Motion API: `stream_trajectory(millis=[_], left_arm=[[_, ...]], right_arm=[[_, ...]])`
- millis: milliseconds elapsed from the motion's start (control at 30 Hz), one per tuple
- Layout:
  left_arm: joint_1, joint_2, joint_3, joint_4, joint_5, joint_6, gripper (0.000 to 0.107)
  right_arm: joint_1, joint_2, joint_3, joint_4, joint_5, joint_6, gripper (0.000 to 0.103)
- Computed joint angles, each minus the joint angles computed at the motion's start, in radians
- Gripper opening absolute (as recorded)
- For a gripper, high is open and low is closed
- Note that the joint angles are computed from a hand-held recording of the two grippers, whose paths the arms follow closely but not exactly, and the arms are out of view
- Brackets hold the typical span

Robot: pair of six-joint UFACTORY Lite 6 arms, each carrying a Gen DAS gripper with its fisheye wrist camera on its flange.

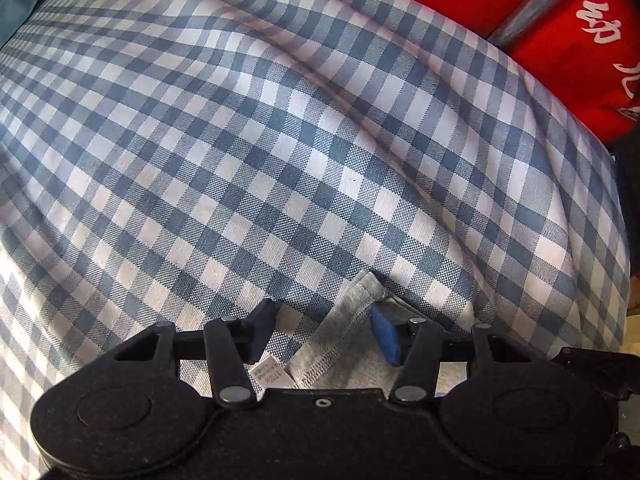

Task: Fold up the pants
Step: 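Move both grippers toward the leg cuffs of the grey pants, then grasp the leg cuffs with the left gripper while the right gripper grasps beside it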

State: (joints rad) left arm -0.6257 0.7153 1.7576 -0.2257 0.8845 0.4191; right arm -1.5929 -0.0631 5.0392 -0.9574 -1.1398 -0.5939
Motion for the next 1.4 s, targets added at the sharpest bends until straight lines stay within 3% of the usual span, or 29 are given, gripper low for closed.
stream_trajectory(millis=[167,367,400,433,467,567,700,867,900,967,1000,1033,1200,1333,1400], left_arm=[[-0.018,0.046,0.166,0.029,0.136,-0.123,0.056],[-0.024,0.198,0.478,-0.019,0.341,-0.214,0.056],[-0.026,0.216,0.513,-0.022,0.364,-0.225,0.056],[-0.031,0.239,0.556,-0.022,0.392,-0.238,0.056],[-0.033,0.254,0.582,-0.022,0.413,-0.246,0.056],[-0.034,0.299,0.664,-0.028,0.486,-0.275,0.056],[-0.037,0.329,0.724,-0.027,0.560,-0.329,0.056],[-0.078,0.333,0.727,0.048,0.581,-0.343,0.054],[-0.085,0.320,0.699,0.062,0.569,-0.348,0.050],[-0.104,0.266,0.602,0.105,0.517,-0.346,0.033],[-0.116,0.236,0.548,0.130,0.490,-0.336,0.014],[-0.122,0.208,0.500,0.144,0.464,-0.326,0.005],[-0.078,0.148,0.419,0.051,0.400,-0.386,0.003],[-0.051,0.196,0.533,-0.041,0.440,-0.491,0.003],[-0.064,0.191,0.526,-0.034,0.424,-0.485,0.003]], right_arm=[[0.015,-0.017,-0.080,0.034,-0.094,-0.069,0.025],[-0.041,-0.073,-0.125,0.055,-0.041,-0.078,0.025],[-0.045,-0.081,-0.139,0.063,-0.053,-0.089,0.018],[-0.045,-0.090,-0.162,0.075,-0.082,-0.124,0.009],[-0.042,-0.104,-0.195,0.090,-0.121,-0.189,0.007],[-0.022,-0.176,-0.343,0.104,-0.270,-0.470,0.007],[-0.008,-0.261,-0.498,0.079,-0.353,-0.736,0.007],[-0.009,-0.328,-0.625,0.057,-0.375,-0.889,0.006],[-0.009,-0.331,-0.635,0.055,-0.374,-0.901,0.006],[-0.006,-0.338,-0.653,0.056,-0.378,-0.913,0.006],[-0.005,-0.338,-0.655,0.058,-0.382,-0.909,0.006],[-0.001,-0.340,-0.663,0.062,-0.392,-0.903,0.006],[0.014,-0.297,-0.611,0.077,-0.440,-0.810,0.006],[0.054,-0.192,-0.511,0.066,-0.511,-0.626,0.005],[0.066,-0.120,-0.423,0.074,-0.498,-0.514,0.005]])
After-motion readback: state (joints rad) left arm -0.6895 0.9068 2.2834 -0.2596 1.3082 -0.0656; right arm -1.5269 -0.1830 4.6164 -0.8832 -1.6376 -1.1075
